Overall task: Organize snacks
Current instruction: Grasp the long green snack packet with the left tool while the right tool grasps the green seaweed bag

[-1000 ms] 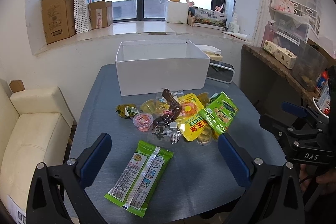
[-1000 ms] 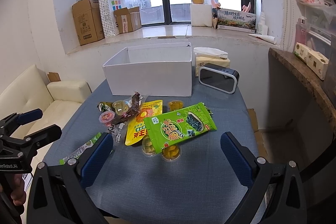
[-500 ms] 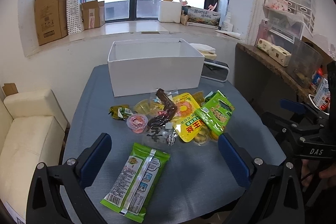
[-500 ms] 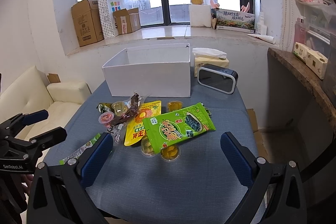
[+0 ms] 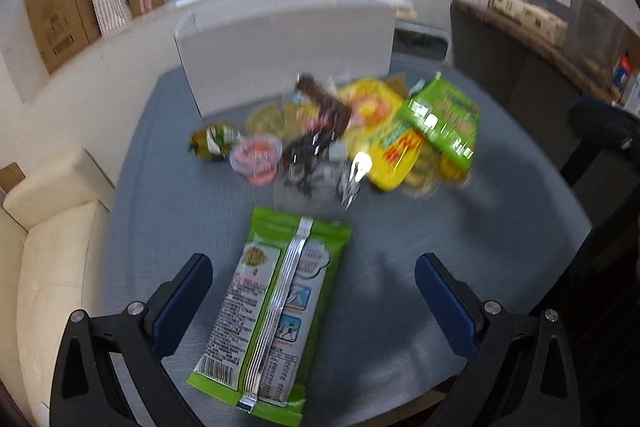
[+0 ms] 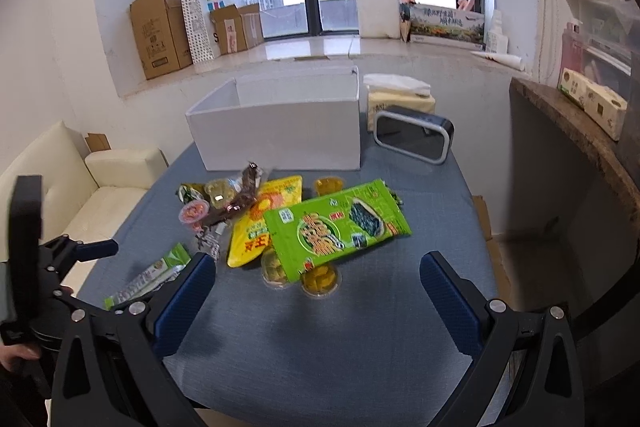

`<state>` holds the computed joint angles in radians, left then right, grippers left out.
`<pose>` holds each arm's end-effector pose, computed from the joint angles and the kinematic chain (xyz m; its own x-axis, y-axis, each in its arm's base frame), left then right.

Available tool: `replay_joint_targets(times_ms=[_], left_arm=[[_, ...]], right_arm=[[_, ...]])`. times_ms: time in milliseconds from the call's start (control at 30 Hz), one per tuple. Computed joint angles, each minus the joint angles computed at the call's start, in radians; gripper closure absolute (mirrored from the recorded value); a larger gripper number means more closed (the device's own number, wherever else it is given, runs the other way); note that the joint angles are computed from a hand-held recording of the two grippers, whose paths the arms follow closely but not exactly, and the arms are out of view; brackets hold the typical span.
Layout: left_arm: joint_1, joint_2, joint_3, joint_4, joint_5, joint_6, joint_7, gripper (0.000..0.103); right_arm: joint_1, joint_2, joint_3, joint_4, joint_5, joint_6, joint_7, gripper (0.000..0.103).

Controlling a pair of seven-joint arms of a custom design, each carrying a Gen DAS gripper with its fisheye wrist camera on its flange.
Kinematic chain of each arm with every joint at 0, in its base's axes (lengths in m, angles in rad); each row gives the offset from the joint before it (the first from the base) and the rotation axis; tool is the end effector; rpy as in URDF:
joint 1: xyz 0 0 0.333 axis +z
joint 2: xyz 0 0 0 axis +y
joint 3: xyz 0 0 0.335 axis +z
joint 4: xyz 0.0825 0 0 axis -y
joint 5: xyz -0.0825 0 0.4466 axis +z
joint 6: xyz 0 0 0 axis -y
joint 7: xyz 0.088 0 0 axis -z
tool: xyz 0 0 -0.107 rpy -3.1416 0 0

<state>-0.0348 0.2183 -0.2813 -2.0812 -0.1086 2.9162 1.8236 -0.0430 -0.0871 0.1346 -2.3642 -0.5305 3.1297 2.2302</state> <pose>0.6450 -0.1968 0.3748 -0.4285 -0.9035 -0.0068 -0.7275 0.3495 -0.5905 0.5707 0.0974 0.4326 0.0017 -0.9967 -0.0814 -0.6596 0.0601 -0.7493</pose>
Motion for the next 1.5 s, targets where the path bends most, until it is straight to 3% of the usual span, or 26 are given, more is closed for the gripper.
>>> replay_joint_targets(times_ms=[267, 467, 567, 633, 933, 1000, 1133, 1233, 1300, 1400, 1500], left_arm=[[0.076, 0.107, -0.038, 0.103, -0.096, -0.134, 0.151, 0.000], [0.070, 0.120, -0.021, 0.097, -0.065, -0.127, 0.193, 0.001], [0.090, 0.111, -0.044, 0.077, -0.099, -0.101, 0.239, 0.011], [0.099, 0.101, -0.051, 0.071, -0.118, -0.099, 0.256, 0.030], [0.126, 0.066, -0.067, 0.050, -0.237, -0.092, 0.361, 0.040], [0.118, 0.046, -0.066, 0.028, -0.259, -0.063, 0.364, 0.041], [0.143, -0.008, -0.119, -0.016, -0.407, 0.004, 0.462, 0.041], [0.139, -0.040, -0.140, -0.037, -0.522, 0.061, 0.553, 0.041], [0.131, -0.046, -0.147, -0.032, -0.591, 0.071, 0.610, 0.041], [0.121, -0.062, -0.141, -0.032, -0.683, 0.073, 0.688, 0.041], [0.103, -0.079, -0.118, -0.039, -0.746, 0.066, 0.735, 0.041]], right_arm=[[0.047, 0.021, -0.042, -0.005, 0.091, -0.012, -0.071, 0.000], [0.077, 0.036, -0.061, 0.001, 0.158, -0.021, -0.123, 0.000], [0.096, 0.046, -0.073, 0.007, 0.182, -0.024, -0.144, 0.000], [0.123, 0.052, -0.089, 0.005, 0.269, -0.017, -0.217, 0.000], [0.202, 0.076, -0.119, 0.023, 0.683, -0.033, -0.543, 0.000], [0.189, 0.094, -0.126, 0.047, 0.572, -0.064, -0.412, 0.000], [0.187, 0.151, -0.136, 0.112, 0.688, -0.101, -0.413, 0.000], [0.185, 0.230, -0.153, 0.210, 0.769, -0.158, -0.342, 0.000], [0.218, 0.282, -0.202, 0.280, 0.716, -0.205, -0.205, 0.000], [0.209, 0.350, -0.197, 0.376, 0.746, -0.272, -0.141, 0.000], [0.242, 0.415, -0.236, 0.471, 0.684, -0.353, -0.016, 0.000]])
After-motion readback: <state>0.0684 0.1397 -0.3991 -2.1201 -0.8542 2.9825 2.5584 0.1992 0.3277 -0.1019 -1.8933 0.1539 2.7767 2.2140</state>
